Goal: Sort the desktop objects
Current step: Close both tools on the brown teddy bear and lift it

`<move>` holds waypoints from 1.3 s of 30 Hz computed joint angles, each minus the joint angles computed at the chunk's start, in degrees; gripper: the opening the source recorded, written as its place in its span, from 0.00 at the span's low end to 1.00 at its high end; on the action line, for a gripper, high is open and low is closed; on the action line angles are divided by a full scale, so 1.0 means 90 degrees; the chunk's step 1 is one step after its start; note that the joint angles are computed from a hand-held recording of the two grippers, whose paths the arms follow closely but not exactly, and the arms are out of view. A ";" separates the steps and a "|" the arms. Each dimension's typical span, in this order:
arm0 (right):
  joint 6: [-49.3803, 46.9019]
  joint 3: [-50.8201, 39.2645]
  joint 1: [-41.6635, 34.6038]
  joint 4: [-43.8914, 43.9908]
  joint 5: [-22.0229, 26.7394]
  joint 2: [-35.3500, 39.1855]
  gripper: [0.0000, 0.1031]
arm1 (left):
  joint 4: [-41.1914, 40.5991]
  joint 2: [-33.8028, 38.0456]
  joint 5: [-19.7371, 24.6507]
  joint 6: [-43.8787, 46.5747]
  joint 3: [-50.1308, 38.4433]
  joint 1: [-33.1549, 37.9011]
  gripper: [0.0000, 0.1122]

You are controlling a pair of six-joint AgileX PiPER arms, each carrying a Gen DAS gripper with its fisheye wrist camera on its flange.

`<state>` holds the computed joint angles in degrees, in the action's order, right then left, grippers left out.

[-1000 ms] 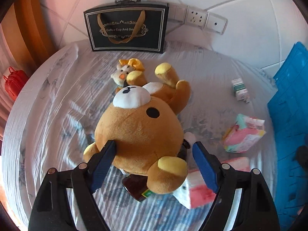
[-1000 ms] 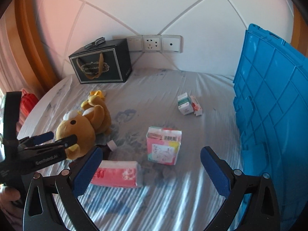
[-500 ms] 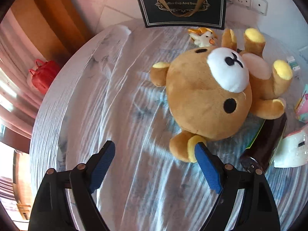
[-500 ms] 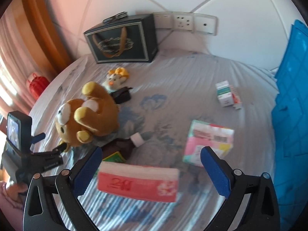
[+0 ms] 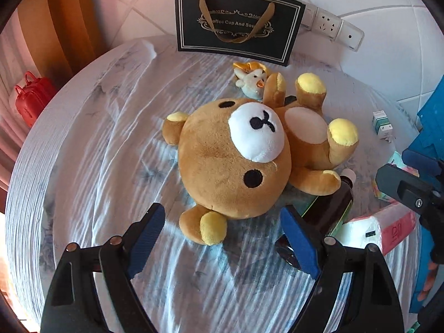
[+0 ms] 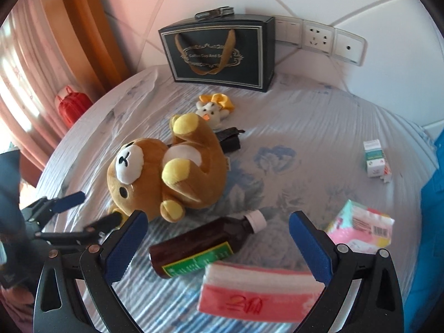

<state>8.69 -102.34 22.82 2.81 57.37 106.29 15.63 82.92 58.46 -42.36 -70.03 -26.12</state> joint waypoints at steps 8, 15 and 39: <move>-0.0050 -0.1194 0.0160 -0.0131 0.0311 0.1136 1.00 | -0.0529 0.0521 -0.0498 0.0496 0.0021 0.0464 0.78; -0.0261 -0.2151 0.0108 0.0095 0.0588 0.1977 1.00 | -0.0755 0.0909 -0.0863 0.0712 -0.0039 0.0579 0.80; -0.0639 -0.0468 0.0269 0.0184 -0.0604 0.0278 0.52 | 0.1207 -0.0183 -0.0207 -0.0630 -0.0319 -0.0866 0.69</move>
